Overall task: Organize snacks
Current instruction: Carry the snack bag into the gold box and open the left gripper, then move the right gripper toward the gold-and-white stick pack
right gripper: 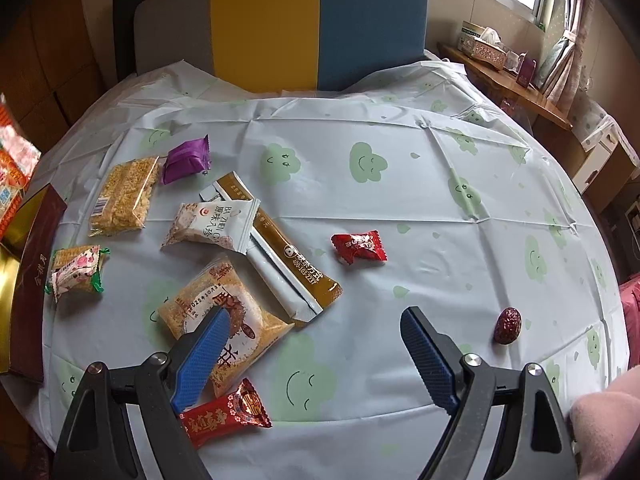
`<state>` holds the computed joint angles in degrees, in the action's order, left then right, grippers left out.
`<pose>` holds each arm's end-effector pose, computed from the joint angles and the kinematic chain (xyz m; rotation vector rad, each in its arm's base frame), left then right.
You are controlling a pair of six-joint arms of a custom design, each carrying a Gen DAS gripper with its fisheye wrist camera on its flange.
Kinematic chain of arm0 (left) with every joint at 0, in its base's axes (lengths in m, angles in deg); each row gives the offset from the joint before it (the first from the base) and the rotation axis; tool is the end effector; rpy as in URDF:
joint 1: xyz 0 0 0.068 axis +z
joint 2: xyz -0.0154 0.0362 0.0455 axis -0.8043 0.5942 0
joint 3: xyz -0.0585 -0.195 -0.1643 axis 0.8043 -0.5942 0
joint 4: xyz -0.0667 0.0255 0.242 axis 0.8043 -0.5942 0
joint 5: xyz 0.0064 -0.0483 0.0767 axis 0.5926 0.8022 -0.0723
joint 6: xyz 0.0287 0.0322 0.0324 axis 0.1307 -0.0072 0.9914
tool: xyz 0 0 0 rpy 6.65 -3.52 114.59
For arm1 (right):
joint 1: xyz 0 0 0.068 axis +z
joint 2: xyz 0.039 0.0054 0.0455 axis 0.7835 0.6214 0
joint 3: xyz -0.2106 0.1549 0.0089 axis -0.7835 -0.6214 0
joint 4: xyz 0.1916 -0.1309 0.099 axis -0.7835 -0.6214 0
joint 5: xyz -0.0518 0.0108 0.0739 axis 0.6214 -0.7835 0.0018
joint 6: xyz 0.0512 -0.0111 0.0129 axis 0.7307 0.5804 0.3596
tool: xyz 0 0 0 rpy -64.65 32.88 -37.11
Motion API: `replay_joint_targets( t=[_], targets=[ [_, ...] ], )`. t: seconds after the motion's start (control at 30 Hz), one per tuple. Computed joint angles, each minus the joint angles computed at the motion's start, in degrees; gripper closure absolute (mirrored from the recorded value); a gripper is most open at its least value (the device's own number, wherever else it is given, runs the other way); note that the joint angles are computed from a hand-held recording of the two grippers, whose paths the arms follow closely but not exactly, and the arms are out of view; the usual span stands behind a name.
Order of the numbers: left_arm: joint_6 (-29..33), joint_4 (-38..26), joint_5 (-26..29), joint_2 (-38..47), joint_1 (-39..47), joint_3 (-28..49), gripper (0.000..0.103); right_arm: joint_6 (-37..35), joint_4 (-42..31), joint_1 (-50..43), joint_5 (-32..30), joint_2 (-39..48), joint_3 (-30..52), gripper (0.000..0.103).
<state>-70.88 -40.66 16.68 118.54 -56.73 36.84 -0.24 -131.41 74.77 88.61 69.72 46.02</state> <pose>0.2885 -0.0300 0.3507 0.1053 2.2036 -0.5642 0.2153 0.0792 0.2573 0.3764 2.5699 -0.1108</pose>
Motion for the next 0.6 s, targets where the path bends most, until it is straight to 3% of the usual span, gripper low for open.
replay_joint_targets(
  t=[0.17, 0.3, 0.4, 0.57, 0.6],
  targets=[
    [2.2, -0.9, -6.8, 5.0, 4.9, -3.2, 0.103, 1.1, -0.1, -1.5, 0.0, -1.1, -0.5, 0.019],
    [3.8, 2.4, -13.9, 5.7, 6.0, -8.1, 0.102, 1.3, -0.2, -2.4, -0.8, -0.8, -0.7, 0.031],
    [3.2, 2.8, -16.2, 6.0, 7.2, -9.5, 0.101, 1.0, -0.4, -2.0, -0.9, 0.2, -0.5, 0.041],
    [1.4, 1.9, -15.5, 7.2, 10.7, -9.2, 0.092, 0.7, -0.6, -1.8, -1.2, 1.6, -0.4, 0.042],
    [1.3, 2.0, -15.8, 6.8, 10.7, -9.4, 0.087, 0.7, -0.6, -1.9, -1.3, 1.8, -0.4, 0.042]
  ],
)
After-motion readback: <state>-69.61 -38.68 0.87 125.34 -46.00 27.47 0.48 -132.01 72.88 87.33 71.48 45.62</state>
